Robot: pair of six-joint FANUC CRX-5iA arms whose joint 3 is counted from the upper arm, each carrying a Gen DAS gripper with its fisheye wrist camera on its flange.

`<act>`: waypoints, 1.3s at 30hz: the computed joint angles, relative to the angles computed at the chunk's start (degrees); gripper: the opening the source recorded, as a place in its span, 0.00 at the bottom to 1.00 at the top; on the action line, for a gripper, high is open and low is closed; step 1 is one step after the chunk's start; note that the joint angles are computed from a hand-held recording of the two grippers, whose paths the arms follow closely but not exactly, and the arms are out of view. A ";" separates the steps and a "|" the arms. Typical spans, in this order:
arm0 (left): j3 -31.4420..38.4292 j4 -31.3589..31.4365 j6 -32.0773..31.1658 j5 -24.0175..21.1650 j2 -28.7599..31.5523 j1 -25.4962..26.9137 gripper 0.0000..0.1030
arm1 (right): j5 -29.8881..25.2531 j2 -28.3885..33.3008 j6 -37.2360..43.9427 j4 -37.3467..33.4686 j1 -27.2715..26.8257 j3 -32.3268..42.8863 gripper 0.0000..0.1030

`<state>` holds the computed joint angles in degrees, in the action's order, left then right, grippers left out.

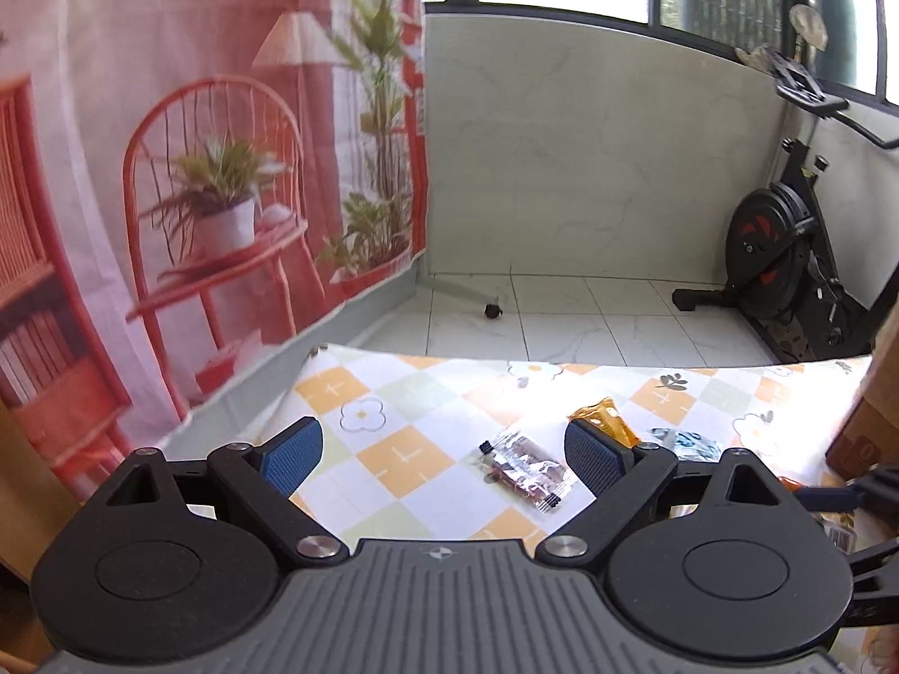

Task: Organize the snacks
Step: 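Move both tools back from the box toward the snack pile, then grasp the blue-white printed pack with the left tool while the right tool grasps the cracker pack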

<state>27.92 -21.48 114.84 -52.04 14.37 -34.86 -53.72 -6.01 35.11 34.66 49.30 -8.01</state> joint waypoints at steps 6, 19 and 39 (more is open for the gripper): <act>-0.68 0.89 0.13 0.25 0.80 0.60 0.92 | 0.47 4.78 8.26 -7.36 -3.62 3.95 0.70; -1.32 11.46 -3.90 5.22 4.70 0.56 0.92 | -3.99 0.77 2.38 -4.20 0.46 -0.69 0.53; 17.91 16.38 -8.04 -1.48 22.94 -3.33 0.74 | -9.87 -8.12 -14.41 2.73 8.01 -9.56 0.53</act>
<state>45.83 -5.09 106.80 -53.51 37.32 -38.19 -63.58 -14.13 20.70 37.39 57.31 -17.57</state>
